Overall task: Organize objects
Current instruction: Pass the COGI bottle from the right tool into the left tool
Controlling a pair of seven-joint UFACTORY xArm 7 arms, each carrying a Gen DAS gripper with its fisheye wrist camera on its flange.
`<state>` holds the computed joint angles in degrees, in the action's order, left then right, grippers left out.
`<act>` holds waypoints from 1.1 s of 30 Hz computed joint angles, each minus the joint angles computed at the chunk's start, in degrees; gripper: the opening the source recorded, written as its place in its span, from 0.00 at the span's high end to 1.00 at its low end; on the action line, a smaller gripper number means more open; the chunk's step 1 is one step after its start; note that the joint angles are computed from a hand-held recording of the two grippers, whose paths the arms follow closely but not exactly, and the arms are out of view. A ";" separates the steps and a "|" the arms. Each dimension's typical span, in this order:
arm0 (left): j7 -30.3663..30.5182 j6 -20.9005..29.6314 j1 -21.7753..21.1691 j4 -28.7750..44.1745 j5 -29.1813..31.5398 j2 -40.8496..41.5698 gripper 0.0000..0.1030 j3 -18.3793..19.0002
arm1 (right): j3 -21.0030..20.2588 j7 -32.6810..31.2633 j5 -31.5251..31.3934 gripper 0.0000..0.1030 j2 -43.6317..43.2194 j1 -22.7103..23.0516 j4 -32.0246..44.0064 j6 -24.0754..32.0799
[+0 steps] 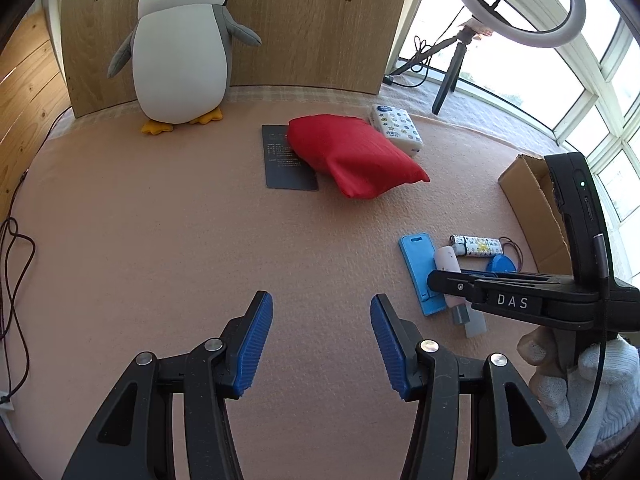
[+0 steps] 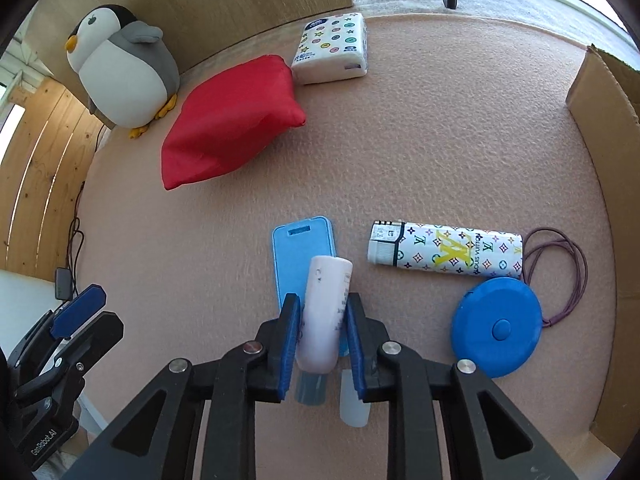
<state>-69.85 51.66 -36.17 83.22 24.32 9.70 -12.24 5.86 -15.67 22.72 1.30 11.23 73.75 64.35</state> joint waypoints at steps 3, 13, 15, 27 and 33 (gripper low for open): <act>-0.55 -0.49 0.50 -2.15 -0.26 -1.55 0.47 0.09 | 0.85 -0.27 1.45 0.80 0.05 0.91 -0.31 -0.84; -1.77 -1.26 3.63 -8.94 -1.36 -6.38 0.47 -1.07 | 3.02 -2.90 4.39 0.80 -0.75 4.82 -1.42 -0.20; -1.38 -1.50 3.97 -8.97 -1.60 -6.16 0.47 -1.34 | 2.86 -3.63 3.50 0.80 -1.77 5.08 -2.29 -0.09; 6.13 2.14 0.36 7.67 -2.37 8.01 0.45 0.86 | -2.82 -3.04 3.56 0.74 -12.73 0.44 -10.65 -2.89; 10.89 3.82 -1.09 15.13 -5.18 14.66 0.46 3.15 | -4.78 -2.54 1.84 0.74 -15.87 -1.77 -13.43 -3.23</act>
